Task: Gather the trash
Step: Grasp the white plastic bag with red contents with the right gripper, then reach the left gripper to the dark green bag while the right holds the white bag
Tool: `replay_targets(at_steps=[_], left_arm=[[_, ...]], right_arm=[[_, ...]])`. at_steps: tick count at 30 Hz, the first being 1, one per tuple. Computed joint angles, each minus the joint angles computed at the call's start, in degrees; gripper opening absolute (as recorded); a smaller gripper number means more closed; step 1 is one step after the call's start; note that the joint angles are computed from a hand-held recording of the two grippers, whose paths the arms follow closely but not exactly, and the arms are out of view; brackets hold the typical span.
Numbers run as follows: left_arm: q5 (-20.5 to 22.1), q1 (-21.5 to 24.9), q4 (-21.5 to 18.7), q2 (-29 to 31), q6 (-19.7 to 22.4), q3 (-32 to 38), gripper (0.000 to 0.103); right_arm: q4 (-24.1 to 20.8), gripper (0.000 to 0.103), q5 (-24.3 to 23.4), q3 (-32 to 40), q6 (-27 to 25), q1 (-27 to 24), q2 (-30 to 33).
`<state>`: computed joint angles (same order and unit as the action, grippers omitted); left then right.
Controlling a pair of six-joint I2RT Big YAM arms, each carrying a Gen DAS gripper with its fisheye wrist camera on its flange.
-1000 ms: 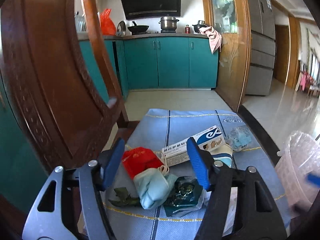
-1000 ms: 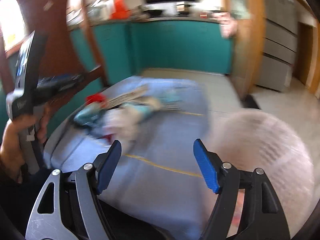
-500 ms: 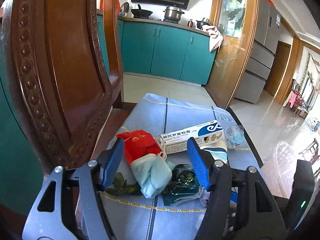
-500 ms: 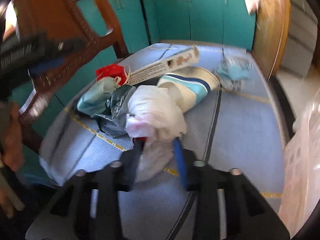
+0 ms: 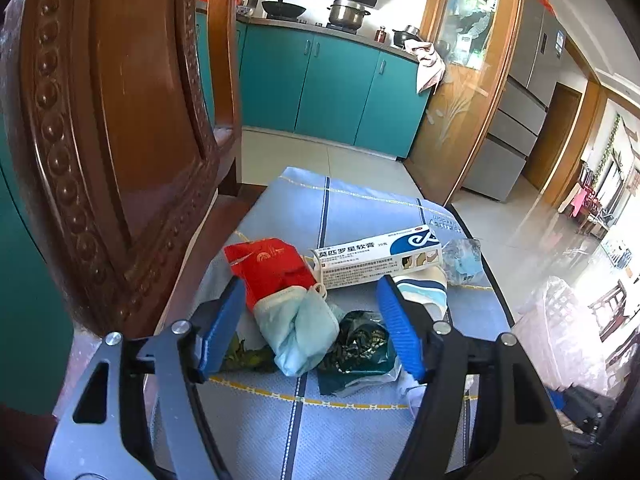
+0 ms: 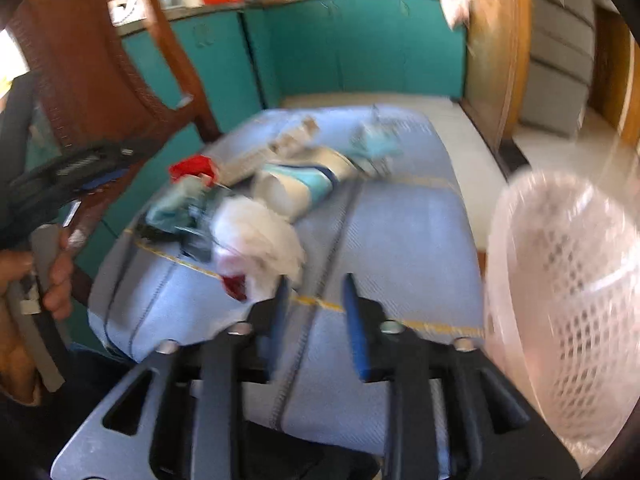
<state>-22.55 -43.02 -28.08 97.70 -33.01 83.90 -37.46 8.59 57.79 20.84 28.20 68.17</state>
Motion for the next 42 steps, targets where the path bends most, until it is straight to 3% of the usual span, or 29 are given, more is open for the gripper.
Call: replay_targets(at_steps=[3, 6, 10, 12, 14, 20, 25, 28, 32, 33, 34, 35, 39, 42], left_arm=[[-0.25, 0.03, -0.29, 0.16, -0.11, 0.2, 0.069], [-0.41, 0.1, -0.49, 0.1, -0.43, 0.08, 0.07], [-0.19, 0.24, -0.67, 0.22, -0.7, 0.07, 0.072], [0.33, 0.29, -0.89, 0.33, -0.73, 0.17, 0.073], [1.33, 0.29, -1.2, 0.61, -0.38, 0.48, 0.076], [9.85, -0.43, -6.16, 4.51, 4.89, 4.84, 0.077], [16.05, -0.21, -11.24, 8.66, 3.25, 8.93, 0.077], [17.03, 0.24, -12.16, 9.95, 2.0, 10.33, 0.084], [17.01, 0.38, -13.56, 11.63, 1.25, 12.25, 0.084], [16.7, 0.24, -13.47, 11.66, 1.35, 12.21, 0.078], [16.34, 0.07, -13.37, 11.7, 1.67, 12.2, 0.063], [15.78, -0.09, -13.69, 11.69, 2.2, 12.27, 0.055], [15.75, -0.38, -12.06, 10.57, 4.51, 10.73, 0.043], [15.82, -0.83, -11.08, 8.82, 6.42, 8.59, 0.04]], right_arm=[[2.3, 0.056, 3.76, 1.82, -4.95, 3.02, 3.14], [4.49, 0.056, 6.42, 3.12, -9.83, 5.53, 7.23], [5.01, 0.055, 10.58, 4.75, -12.71, 6.65, 12.23], [5.06, 0.031, 9.17, 4.42, -10.12, 5.48, 12.33], [5.19, 0.024, 4.74, 3.5, -6.55, 3.15, 10.7], [4.67, 0.023, 2.01, -0.82, -1.73, -0.93, 2.74], [3.02, 0.023, 0.87, -3.83, 0.0, -2.33, -2.07], [2.77, 0.023, 0.09, -4.93, 0.68, -2.13, -3.11], [2.33, 0.023, -1.53, -5.3, 0.99, -1.59, -3.23], [2.33, 0.023, -2.59, -5.34, 1.13, -1.71, -3.21], [2.32, 0.023, -3.98, -5.43, 1.34, -1.93, -3.33], [2.54, 0.023, -6.3, -5.48, 1.8, -2.34, -3.32], [2.94, 0.023, -13.87, -5.97, 4.89, -4.34, -3.76], [3.4, 0.025, -18.0, -6.05, 6.96, -5.36, -3.34]])
